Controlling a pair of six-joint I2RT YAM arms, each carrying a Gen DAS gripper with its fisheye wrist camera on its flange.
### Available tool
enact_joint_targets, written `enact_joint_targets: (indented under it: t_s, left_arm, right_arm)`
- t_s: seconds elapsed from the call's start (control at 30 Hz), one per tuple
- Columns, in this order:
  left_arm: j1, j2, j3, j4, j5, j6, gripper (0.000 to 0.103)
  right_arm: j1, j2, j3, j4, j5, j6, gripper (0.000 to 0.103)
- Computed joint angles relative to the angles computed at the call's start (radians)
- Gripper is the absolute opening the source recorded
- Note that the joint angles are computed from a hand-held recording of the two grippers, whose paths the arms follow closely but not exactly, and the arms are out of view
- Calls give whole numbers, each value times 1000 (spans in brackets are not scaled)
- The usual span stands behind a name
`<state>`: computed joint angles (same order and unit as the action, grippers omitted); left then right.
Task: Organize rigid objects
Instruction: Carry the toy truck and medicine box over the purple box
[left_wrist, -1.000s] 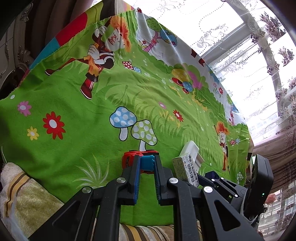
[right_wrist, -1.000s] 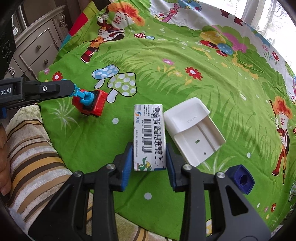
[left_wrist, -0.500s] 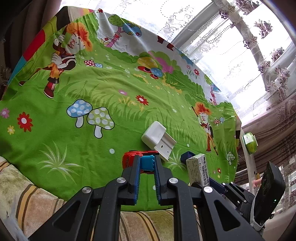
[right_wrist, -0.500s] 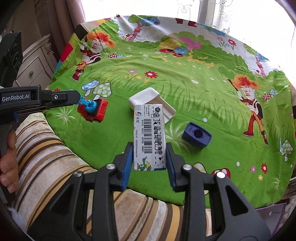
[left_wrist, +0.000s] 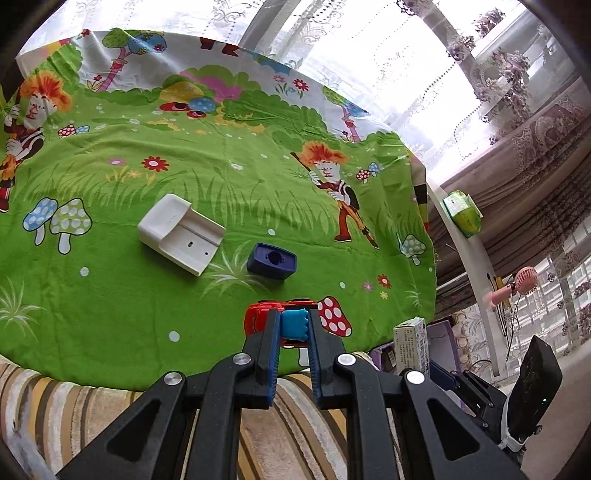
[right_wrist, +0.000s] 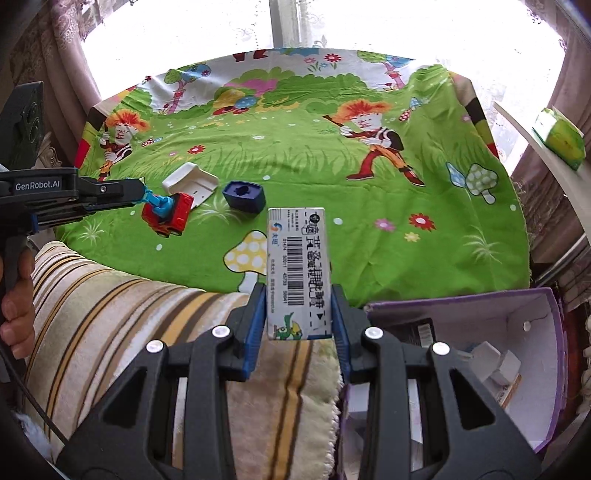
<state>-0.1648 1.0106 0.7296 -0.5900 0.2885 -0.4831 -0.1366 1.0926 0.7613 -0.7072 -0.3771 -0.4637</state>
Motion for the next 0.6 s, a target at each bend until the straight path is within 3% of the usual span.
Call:
enact_joint_targets:
  t_s: [0.27,0.6]
  left_arm:
    - [-336,156,123,49,-133,-119,15]
    - [-600,441,337,81,-198,-165,15]
  right_arm:
    - [-438,110,48,-61,-112,-258,38]
    - [-718,342,134,20,-107,-372,38]
